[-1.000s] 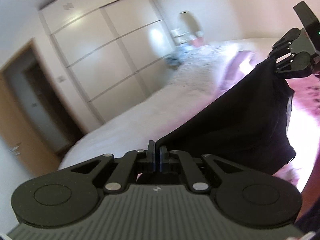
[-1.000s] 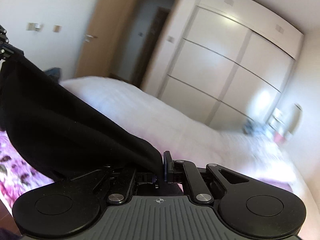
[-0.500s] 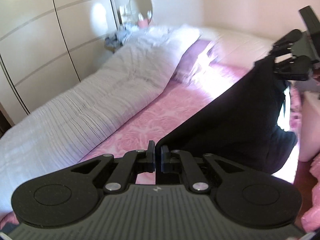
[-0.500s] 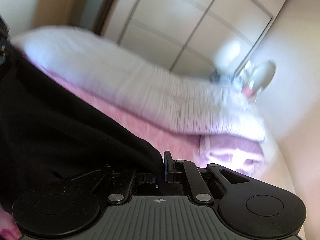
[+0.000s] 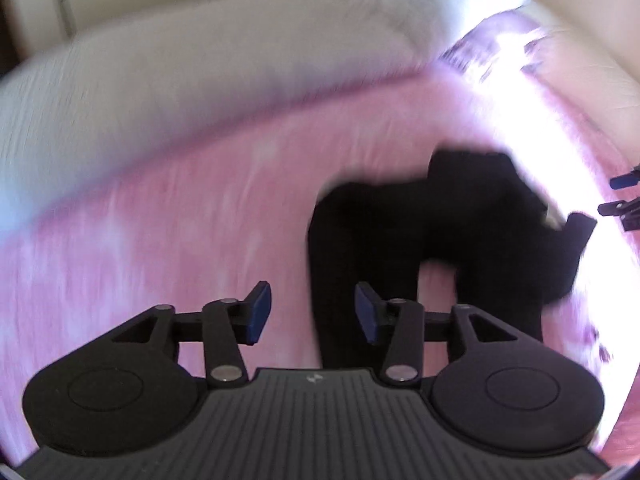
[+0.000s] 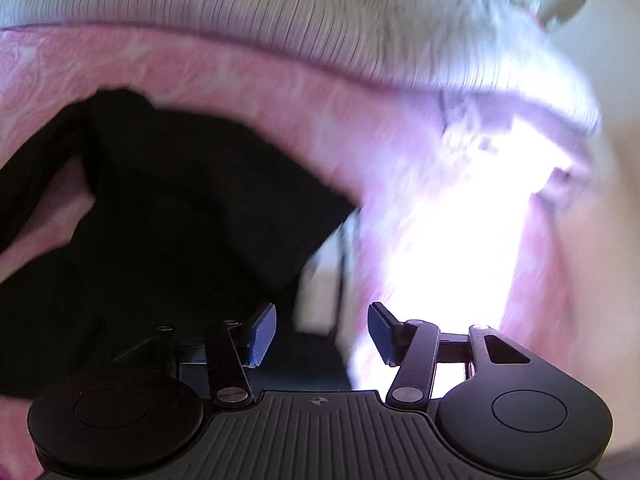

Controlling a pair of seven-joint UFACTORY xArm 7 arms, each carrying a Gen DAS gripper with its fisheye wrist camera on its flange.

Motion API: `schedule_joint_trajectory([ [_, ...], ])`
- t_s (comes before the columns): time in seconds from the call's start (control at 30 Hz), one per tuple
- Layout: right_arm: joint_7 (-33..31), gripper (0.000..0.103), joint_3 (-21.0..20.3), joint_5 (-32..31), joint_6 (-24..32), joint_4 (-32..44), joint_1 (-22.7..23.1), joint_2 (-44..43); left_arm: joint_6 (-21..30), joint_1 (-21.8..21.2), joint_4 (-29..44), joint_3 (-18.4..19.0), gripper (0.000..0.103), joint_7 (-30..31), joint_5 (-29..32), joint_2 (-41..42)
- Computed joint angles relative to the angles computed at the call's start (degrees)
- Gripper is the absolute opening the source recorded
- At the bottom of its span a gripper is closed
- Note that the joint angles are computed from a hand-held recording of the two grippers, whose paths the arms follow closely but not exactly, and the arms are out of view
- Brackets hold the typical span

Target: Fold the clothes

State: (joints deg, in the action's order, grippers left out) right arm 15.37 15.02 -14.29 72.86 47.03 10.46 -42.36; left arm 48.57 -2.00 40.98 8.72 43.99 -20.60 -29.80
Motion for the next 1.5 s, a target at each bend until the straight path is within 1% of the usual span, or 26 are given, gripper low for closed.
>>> schedule_joint_trajectory([
  [0.07,1.8,0.056,0.7,3.1,1.1,-1.8,1.7,-1.9,4.0,3.8,-4.1,1.1,0.045,-2.3,3.0,-4.4],
  [0.1,2.1,0.056,0.9,4.3,0.6,-3.7,3.0,-3.7,6.7,5.4,-6.1,1.6,0.049,-2.9,4.4,-7.1],
  [0.17,2.6,0.057,2.8,5.4,-3.1,-7.9,5.5,-4.9,12.5,8.0,-10.4,2.5,0.049,-3.2,7.5,-13.5],
  [0.23,3.5,0.070,5.3,5.4,-7.2,-11.9,8.1,-5.0,18.2,10.4,-14.1,3.3,0.049,-2.7,10.4,-19.4],
  [0.3,2.7,0.074,6.4,4.5,-8.5,-14.9,10.8,-6.6,19.4,10.3,-18.4,2.4,0.049,-1.8,11.7,-23.4],
  [0.37,0.8,0.076,7.4,2.6,-9.6,-17.7,13.2,-8.2,19.6,9.9,-22.2,0.9,0.041,-1.6,13.0,-26.0],
  [0.43,-1.9,0.076,7.6,0.5,-10.7,-20.3,15.2,-9.5,19.8,9.2,-23.7,-0.4,0.004,-2.4,13.9,-25.8],
  [0.5,-5.3,0.076,7.1,-1.7,-11.8,-22.5,16.4,-10.8,19.1,7.9,-22.5,-1.7,0.003,-3.5,14.0,-25.2],
  [0.57,-8.1,0.076,6.4,-3.6,-14.9,-25.1,17.1,-11.9,18.3,7.5,-20.0,-1.1,0.003,-2.5,15.4,-25.3],
  [0.63,-11.0,0.076,5.4,-4.9,-18.5,-27.7,17.9,-13.7,14.9,7.9,-15.8,-0.4,0.003,-1.6,17.1,-22.7],
  [0.7,-15.0,0.076,3.8,-4.6,-21.2,-29.8,19.2,-14.1,8.7,8.8,-10.3,0.3,0.003,-1.2,18.7,-17.1],
  [0.8,-21.6,0.076,2.0,-3.4,-22.6,-32.3,21.4,-15.2,-5.8,10.7,-2.4,-0.5,0.004,-2.6,21.8,-5.4],
  [0.83,-23.5,0.076,1.8,-3.1,-22.6,-33.0,21.8,-15.9,-11.0,12.0,0.1,-1.4,0.009,-4.4,23.3,-1.2],
  [0.9,-25.6,0.076,2.2,-2.6,-21.9,-34.3,22.3,-18.3,-18.5,16.6,3.9,-5.8,0.018,-12.2,29.3,6.0],
  [0.93,-25.8,0.076,2.6,-2.0,-21.2,-34.8,22.3,-19.3,-20.3,18.1,5.2,-7.4,0.018,-15.9,32.2,8.1],
  [0.97,-25.4,0.076,3.2,-1.4,-20.6,-35.1,22.2,-20.0,-21.1,18.0,5.5,-8.0,0.018,-18.0,33.4,8.8],
  [1.0,-24.8,0.076,3.6,-0.7,-19.6,-35.1,21.9,-20.7,-21.3,17.0,5.0,-7.9,0.022,-18.7,33.4,8.5],
  [1.03,-23.7,0.076,3.8,0.2,-18.0,-34.5,21.3,-21.5,-21.0,14.8,3.4,-7.1,0.032,-17.8,31.8,7.1],
  [1.07,-22.2,0.076,3.9,1.3,-16.2,-34.1,21.0,-22.7,-19.8,12.0,1.4,-6.0,0.037,-15.8,29.3,5.0],
  [1.17,-16.3,0.076,3.5,6.3,-9.0,-33.8,20.9,-29.6,-11.7,2.8,-5.8,-2.5,0.043,-8.1,20.0,-3.0],
  [1.2,-14.6,0.076,3.1,7.7,-6.1,-34.1,21.2,-32.8,-7.9,0.1,-8.4,-1.8,0.051,-5.9,17.1,-5.9],
  [1.23,-13.2,0.076,2.7,9.0,-3.4,-34.6,21.3,-35.9,-4.3,-2.3,-11.1,-1.5,0.056,-3.8,14.7,-8.6],
  [1.3,-11.9,0.076,1.0,10.2,0.3,-36.2,20.6,-41.1,1.9,-6.4,-16.1,-1.7,0.058,-0.4,10.7,-13.3],
  [1.4,-13.5,0.077,-2.9,10.0,1.0,-39.3,17.6,-45.1,6.7,-9.8,-23.1,-4.0,0.059,3.7,9.3,-19.3],
  [1.43,-13.9,0.077,-4.3,10.2,0.2,-40.6,16.5,-46.4,6.7,-10.4,-25.1,-4.8,0.059,4.6,9.5,-20.9],
  [1.5,-15.9,0.077,-7.7,10.4,-4.0,-43.5,13.8,-47.9,4.2,-10.9,-28.4,-6.1,0.056,5.8,10.2,-22.5],
])
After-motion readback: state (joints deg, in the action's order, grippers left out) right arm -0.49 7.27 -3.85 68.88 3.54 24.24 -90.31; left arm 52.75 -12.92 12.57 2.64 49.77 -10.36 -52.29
